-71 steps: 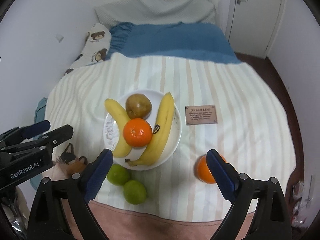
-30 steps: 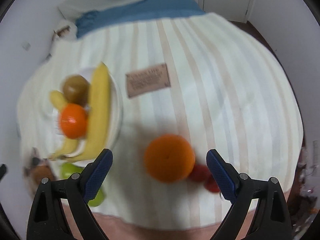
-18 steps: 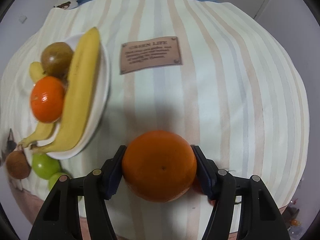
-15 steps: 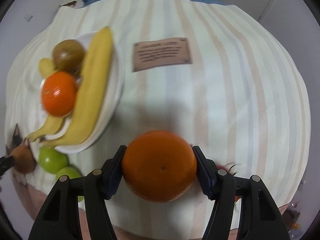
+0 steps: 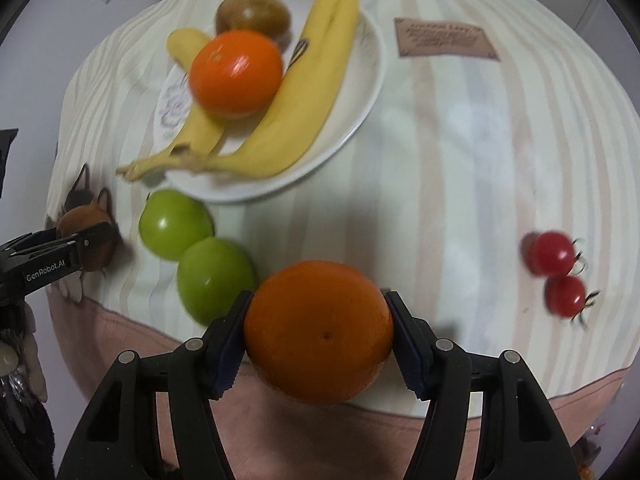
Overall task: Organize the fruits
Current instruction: 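Grasp the orange with the right gripper while the left gripper grasps the red apple, then carry the orange and the red apple toward the white plate with both grippers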
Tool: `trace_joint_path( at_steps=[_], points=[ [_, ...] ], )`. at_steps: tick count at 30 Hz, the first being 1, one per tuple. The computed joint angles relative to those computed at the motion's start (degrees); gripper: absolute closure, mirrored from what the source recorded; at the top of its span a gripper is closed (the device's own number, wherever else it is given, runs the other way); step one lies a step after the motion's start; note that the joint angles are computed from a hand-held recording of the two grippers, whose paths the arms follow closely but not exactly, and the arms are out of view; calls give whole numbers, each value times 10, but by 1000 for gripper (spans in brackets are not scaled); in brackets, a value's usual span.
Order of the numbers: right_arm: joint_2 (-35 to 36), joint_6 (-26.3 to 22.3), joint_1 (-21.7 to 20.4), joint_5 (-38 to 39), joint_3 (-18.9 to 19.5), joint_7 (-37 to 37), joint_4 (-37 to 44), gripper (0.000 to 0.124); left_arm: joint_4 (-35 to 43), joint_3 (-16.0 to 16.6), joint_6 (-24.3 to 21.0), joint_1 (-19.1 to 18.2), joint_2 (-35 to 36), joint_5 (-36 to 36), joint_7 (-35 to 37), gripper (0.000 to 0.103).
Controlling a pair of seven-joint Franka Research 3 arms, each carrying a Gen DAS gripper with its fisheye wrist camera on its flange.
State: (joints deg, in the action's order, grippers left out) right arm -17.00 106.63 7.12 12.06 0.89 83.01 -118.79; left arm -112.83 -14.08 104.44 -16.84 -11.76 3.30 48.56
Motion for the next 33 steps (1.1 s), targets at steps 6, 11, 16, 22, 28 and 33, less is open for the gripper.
trace_joint_path(
  at_steps=[6, 11, 16, 22, 28, 33],
  points=[
    [-38, -16, 5, 15, 2, -6, -43, 57, -29, -13, 4, -31, -20, -57, 12, 40],
    [-47, -2, 11, -2, 17, 0, -74, 57, -51, -4, 25, -32, -4, -87, 8, 40],
    [-51, 16, 18, -5, 22, 17, -90, 57, -20, -10, 18, -29, 21, -52, 14, 43],
    [-49, 12, 19, 15, 12, 23, -76, 57, 9, -8, 17, -24, 15, -35, 12, 43],
    [-19, 3, 4, 43, -9, 23, -9, 57, 86, 9, 41, -6, 45, -59, 34, 43],
    [37, 30, -4, 49, -10, 35, 64, 57, 185, 14, 52, 17, 130, -52, 57, 43]
  ],
)
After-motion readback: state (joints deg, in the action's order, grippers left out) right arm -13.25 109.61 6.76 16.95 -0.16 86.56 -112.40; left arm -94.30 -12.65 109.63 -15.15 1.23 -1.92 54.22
